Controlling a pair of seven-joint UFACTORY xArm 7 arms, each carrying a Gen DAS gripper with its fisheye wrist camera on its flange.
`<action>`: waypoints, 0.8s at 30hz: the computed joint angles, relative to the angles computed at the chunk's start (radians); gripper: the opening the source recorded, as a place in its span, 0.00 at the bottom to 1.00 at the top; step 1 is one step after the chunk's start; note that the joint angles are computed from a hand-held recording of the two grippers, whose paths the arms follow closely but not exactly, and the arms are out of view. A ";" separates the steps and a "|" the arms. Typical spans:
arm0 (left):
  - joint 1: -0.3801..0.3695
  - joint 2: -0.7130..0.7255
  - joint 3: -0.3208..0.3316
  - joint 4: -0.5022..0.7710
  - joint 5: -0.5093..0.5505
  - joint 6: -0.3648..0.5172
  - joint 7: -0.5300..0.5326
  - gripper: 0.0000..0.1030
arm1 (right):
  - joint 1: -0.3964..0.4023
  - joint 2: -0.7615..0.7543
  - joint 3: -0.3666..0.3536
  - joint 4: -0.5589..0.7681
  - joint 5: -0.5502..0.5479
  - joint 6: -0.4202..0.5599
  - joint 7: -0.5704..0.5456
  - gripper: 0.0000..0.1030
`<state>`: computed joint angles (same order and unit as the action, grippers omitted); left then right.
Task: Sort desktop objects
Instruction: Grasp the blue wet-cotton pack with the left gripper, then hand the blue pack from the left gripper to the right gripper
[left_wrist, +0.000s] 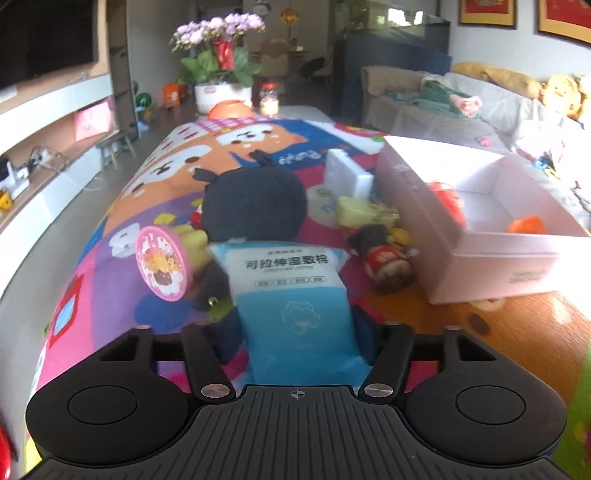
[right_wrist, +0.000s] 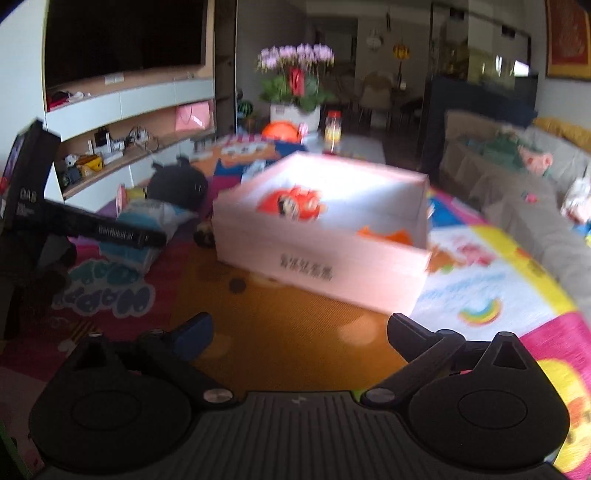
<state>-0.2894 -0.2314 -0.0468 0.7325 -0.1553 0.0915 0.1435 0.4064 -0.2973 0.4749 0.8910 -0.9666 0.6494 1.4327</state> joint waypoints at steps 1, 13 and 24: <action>-0.071 -0.038 0.050 -0.029 -0.061 -0.002 0.066 0.59 | 0.000 -0.028 0.004 -0.010 -0.015 0.008 0.007 0.98; -0.532 -0.246 0.248 -0.097 -0.530 0.115 0.579 0.89 | -0.095 -0.103 0.071 0.104 -0.087 0.165 0.113 1.00; -0.143 -0.191 0.129 -0.120 -0.328 -0.037 0.361 0.94 | -0.007 -0.003 -0.122 0.124 0.372 -0.057 -0.074 1.00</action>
<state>-0.4325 -0.4228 0.0819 0.6124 -0.4832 0.0544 0.5043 0.3997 -0.3003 0.3525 1.0151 -0.5950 0.5927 1.3591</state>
